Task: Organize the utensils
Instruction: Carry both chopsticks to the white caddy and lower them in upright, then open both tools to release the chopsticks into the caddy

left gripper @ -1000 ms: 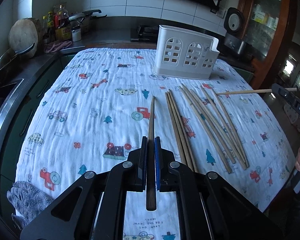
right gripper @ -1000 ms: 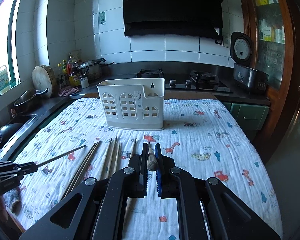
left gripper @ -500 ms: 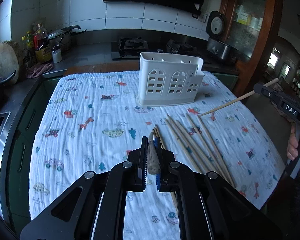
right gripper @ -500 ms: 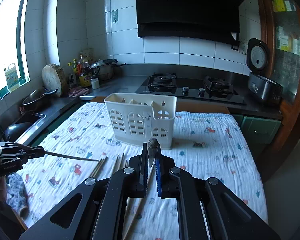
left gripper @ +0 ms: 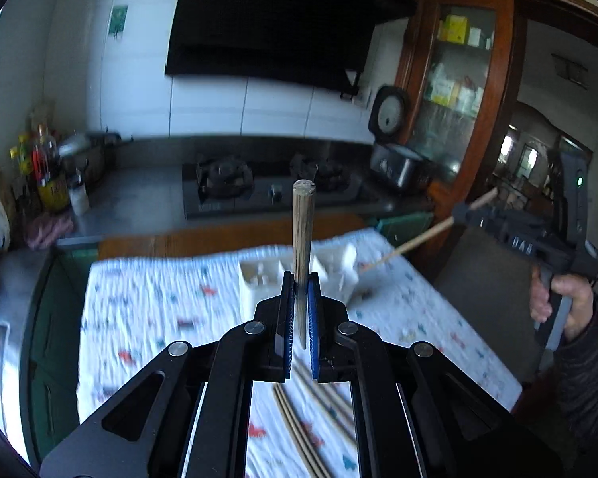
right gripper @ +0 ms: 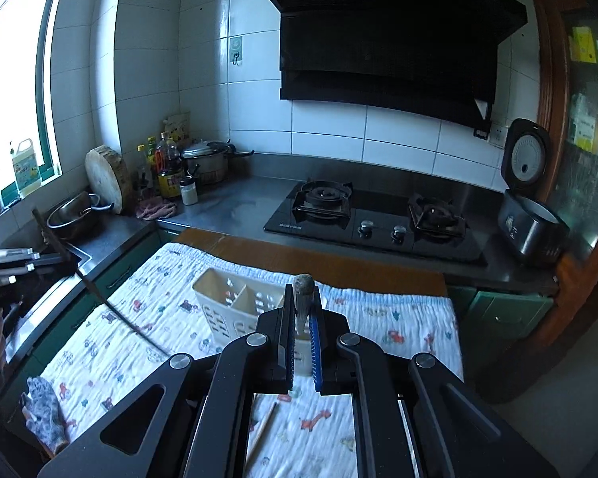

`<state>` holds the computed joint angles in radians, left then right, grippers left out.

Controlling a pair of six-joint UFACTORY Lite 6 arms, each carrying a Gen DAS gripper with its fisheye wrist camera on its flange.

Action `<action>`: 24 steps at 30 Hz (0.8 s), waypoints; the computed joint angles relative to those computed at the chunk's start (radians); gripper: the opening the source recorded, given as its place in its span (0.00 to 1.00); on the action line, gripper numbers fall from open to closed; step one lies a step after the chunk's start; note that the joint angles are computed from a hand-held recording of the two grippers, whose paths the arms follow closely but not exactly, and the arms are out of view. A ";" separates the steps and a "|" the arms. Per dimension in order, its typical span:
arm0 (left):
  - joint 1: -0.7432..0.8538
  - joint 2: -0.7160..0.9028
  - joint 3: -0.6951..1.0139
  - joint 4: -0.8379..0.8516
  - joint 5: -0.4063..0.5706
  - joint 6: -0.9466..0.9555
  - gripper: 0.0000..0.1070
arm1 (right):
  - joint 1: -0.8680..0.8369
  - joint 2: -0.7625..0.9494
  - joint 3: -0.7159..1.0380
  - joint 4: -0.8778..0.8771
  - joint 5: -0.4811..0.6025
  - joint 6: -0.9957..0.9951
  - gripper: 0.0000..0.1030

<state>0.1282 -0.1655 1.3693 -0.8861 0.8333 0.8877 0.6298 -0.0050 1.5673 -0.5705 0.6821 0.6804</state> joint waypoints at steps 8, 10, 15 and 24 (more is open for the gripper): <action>-0.160 0.299 0.380 0.192 -0.107 -0.238 0.05 | -0.086 0.243 0.228 0.173 0.013 -0.187 0.06; -0.187 0.387 0.466 0.281 -0.119 -0.328 0.05 | -0.091 0.266 0.242 0.190 0.015 -0.205 0.06; -0.221 0.617 0.677 0.438 -0.087 -0.482 0.05 | -0.120 0.361 0.297 0.256 0.007 -0.263 0.07; -0.223 0.777 0.732 0.430 -0.084 -0.466 0.05 | -0.154 0.443 0.319 0.311 -0.018 -0.295 0.07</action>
